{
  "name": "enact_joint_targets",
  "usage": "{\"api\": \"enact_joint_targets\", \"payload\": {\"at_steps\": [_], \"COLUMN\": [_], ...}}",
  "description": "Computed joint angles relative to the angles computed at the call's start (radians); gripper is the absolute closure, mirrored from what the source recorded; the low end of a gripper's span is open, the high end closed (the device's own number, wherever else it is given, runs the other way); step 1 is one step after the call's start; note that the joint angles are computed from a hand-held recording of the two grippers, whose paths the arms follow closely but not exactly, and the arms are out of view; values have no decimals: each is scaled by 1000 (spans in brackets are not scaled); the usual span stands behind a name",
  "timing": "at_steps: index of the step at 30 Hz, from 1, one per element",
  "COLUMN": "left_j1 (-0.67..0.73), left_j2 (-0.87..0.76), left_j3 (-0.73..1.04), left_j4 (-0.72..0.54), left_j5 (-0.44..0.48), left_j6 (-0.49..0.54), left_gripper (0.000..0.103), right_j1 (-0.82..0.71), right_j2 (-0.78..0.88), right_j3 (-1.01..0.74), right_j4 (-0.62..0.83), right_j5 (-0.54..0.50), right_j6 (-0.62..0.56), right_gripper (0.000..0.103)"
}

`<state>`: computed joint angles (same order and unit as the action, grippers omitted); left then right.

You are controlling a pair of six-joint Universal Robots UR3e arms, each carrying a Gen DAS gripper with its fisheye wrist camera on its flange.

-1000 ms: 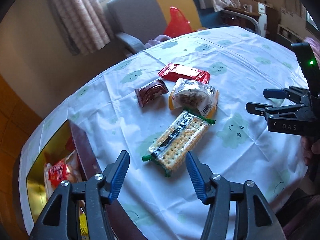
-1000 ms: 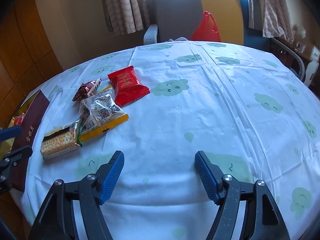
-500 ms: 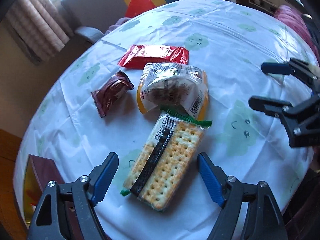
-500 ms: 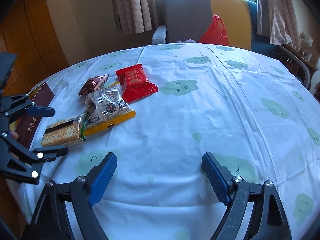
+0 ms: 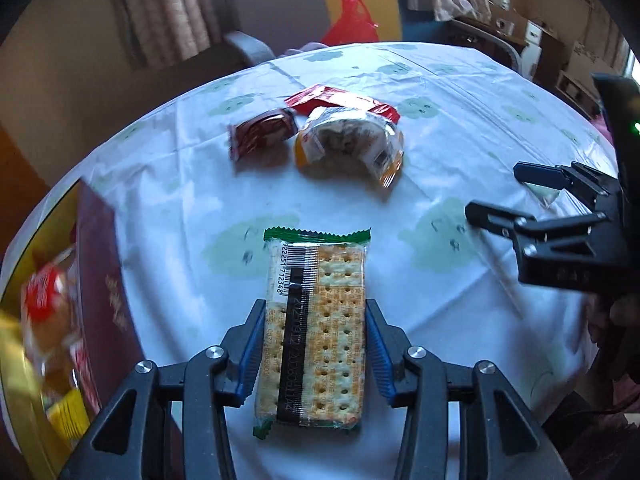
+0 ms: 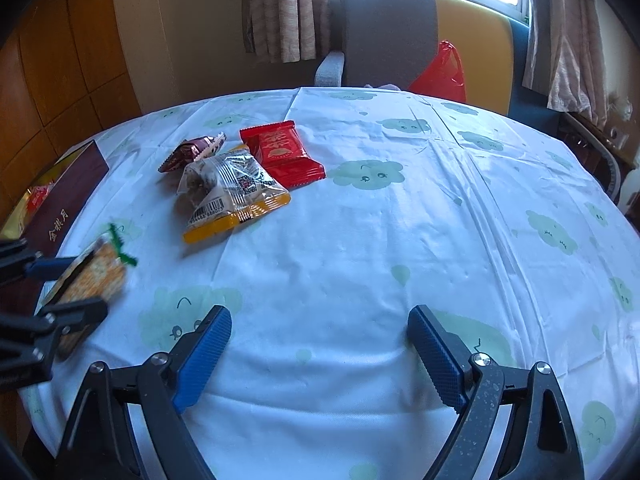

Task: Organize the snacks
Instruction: 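Lift the cracker pack with the left gripper while the right gripper grasps the brown wafer pack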

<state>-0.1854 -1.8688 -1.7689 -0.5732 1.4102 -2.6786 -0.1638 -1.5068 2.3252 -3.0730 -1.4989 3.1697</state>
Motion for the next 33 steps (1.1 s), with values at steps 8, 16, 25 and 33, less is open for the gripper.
{"api": "enact_joint_targets", "payload": {"at_steps": [8, 16, 25, 33], "left_j1": [35, 62, 79, 89], "left_j2": [53, 55, 66, 70], "left_j3": [-180, -225, -270, -282], "left_j4": [198, 258, 312, 324], "left_j5": [-43, -95, -124, -138], "left_j6": [-66, -72, -66, -54], "left_gripper": [55, 55, 55, 55], "right_j1": [-17, 44, 172, 282], "right_j2": [-13, 94, 406, 797], "right_j3": [-87, -388, -976, -1616], "right_j4": [141, 306, 628, 986], "right_j5": [81, 163, 111, -37], "right_j6": [-41, -150, -427, -683], "right_gripper": [30, 37, 30, 24]}}
